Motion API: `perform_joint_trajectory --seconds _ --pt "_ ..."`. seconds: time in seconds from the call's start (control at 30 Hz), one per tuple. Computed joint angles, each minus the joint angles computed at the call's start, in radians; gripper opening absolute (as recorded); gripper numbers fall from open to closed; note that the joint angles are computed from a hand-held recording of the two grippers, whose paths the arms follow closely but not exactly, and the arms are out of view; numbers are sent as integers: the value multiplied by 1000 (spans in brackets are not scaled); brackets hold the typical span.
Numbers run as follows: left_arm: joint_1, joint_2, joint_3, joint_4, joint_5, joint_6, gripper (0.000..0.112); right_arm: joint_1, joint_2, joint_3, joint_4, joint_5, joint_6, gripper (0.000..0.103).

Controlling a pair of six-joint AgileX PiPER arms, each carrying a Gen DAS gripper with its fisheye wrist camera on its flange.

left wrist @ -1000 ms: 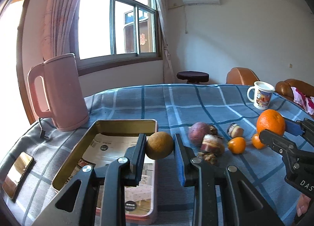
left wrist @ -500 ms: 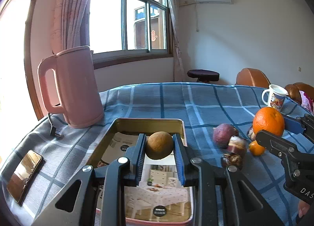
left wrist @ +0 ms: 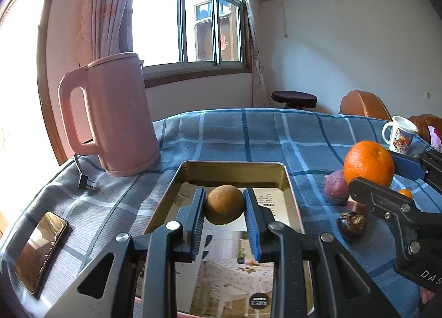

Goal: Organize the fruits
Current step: 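Carry the kiwi over the gold tin while the right tool carries the orange there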

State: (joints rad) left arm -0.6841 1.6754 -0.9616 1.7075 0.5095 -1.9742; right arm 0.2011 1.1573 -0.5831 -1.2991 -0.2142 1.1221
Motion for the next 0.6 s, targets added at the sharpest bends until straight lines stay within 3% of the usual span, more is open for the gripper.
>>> perform_joint_trajectory --seconds 0.33,0.6 --pt "93 15 -49 -120 -110 164 29 74 128 -104 -102 6 140 49" --pt "145 51 -103 -277 -143 353 29 136 237 -176 -156 36 213 49"
